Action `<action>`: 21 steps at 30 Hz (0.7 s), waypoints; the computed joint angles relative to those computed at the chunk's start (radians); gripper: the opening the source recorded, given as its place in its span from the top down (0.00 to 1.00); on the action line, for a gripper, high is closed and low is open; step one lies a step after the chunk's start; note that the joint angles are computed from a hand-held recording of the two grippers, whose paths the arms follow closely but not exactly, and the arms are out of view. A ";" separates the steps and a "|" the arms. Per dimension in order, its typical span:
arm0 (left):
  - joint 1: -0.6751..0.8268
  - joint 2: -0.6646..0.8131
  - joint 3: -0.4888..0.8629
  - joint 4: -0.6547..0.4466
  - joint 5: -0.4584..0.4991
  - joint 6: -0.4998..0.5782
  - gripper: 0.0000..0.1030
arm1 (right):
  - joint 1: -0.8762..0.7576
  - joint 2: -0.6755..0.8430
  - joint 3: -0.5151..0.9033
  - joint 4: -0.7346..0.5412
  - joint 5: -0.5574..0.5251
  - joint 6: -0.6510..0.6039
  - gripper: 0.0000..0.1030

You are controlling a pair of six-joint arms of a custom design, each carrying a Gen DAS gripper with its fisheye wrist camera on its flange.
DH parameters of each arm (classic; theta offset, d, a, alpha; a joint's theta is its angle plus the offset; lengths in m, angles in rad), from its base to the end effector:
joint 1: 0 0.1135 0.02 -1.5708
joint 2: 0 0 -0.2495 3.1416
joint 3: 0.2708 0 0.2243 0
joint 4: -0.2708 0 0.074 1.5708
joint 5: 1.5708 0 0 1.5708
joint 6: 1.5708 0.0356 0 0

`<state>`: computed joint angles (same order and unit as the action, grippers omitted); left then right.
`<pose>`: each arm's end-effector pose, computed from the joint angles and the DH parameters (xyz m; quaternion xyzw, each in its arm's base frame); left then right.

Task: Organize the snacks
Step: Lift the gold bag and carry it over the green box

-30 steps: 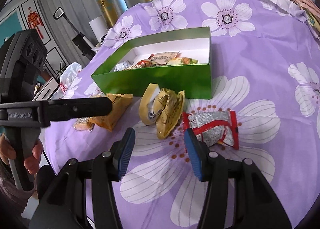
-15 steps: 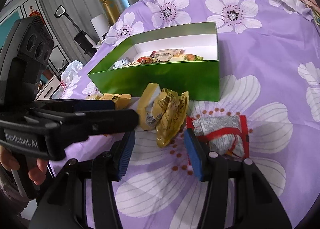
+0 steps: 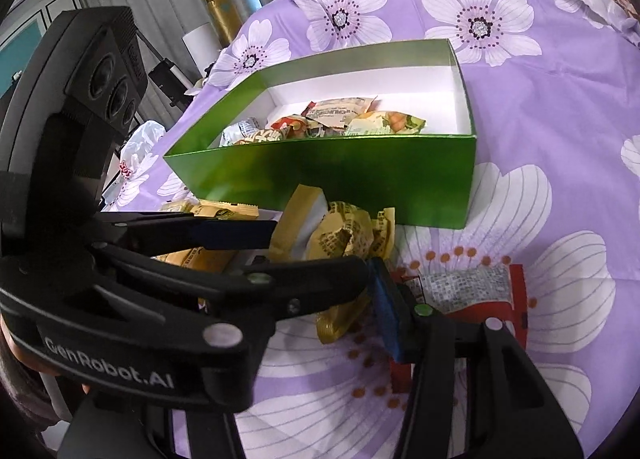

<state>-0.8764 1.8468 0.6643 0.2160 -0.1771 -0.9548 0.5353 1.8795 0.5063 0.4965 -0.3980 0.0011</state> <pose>0.1887 -0.2168 0.0865 -0.0636 0.9492 -0.1836 0.2475 0.2212 0.1472 0.0690 -0.3081 0.8714 0.2676 0.2722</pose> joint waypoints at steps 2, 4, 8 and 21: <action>0.008 0.009 -0.002 0.017 0.024 0.009 0.49 | 0.000 0.008 0.007 -0.005 -0.005 0.000 0.57; 0.013 0.011 -0.005 0.025 0.029 0.009 0.50 | 0.008 0.023 0.018 -0.010 0.011 0.003 0.58; 0.025 0.009 -0.020 0.054 0.050 0.017 0.53 | 0.007 0.031 0.026 -0.012 0.013 -0.001 0.60; -0.033 -0.071 -0.038 0.012 -0.008 0.012 0.56 | 0.011 -0.031 -0.028 0.012 0.021 0.006 0.64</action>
